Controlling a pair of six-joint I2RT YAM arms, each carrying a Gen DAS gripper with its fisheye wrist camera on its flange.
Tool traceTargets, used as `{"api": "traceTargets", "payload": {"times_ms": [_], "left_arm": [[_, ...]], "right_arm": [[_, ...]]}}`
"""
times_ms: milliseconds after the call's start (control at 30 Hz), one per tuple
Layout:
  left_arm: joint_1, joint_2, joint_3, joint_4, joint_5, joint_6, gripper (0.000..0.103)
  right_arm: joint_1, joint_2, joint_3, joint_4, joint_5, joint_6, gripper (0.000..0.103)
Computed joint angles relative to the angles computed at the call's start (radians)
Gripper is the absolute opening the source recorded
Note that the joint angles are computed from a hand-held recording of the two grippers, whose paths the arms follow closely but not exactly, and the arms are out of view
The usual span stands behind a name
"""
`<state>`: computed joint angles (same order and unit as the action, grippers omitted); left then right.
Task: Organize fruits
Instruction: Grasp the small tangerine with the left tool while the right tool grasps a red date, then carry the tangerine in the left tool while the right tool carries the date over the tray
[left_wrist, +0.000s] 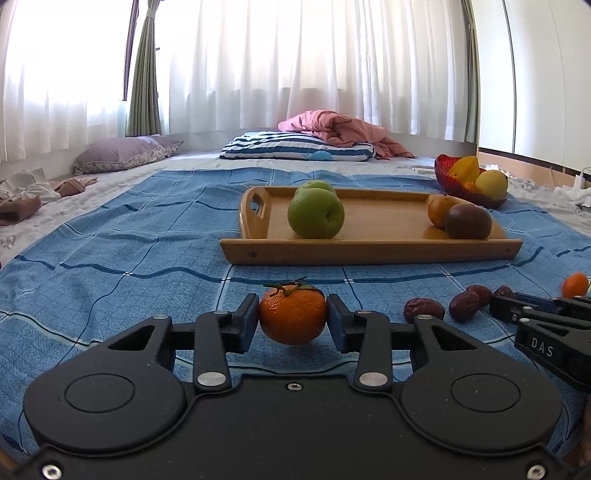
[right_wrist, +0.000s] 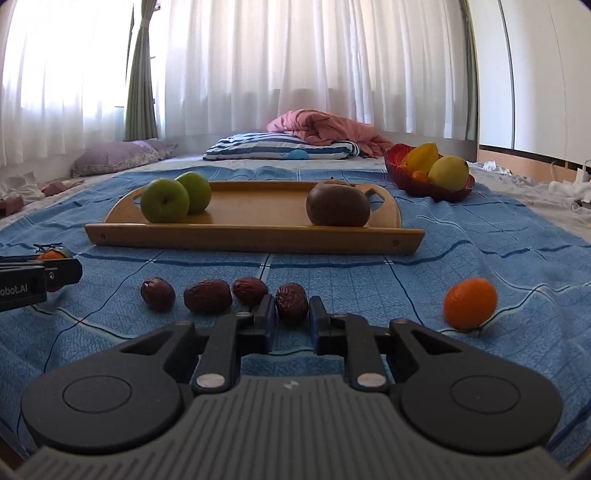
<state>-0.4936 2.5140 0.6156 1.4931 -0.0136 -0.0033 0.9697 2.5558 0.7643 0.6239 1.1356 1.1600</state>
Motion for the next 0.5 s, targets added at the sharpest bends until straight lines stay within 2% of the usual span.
{"api": "traceTargets", "payload": {"times_ms": [333, 500], "left_arm": [[-0.01, -0.036, 0.018, -0.063, -0.015, 0.011, 0.038], [-0.011, -0.067, 0.036, -0.101, -0.02, 0.006, 0.037]], "right_arm": [[0.001, -0.025, -0.019, 0.002, 0.011, 0.019, 0.021], [-0.003, -0.053, -0.037, 0.025, 0.034, -0.019, 0.021]]}}
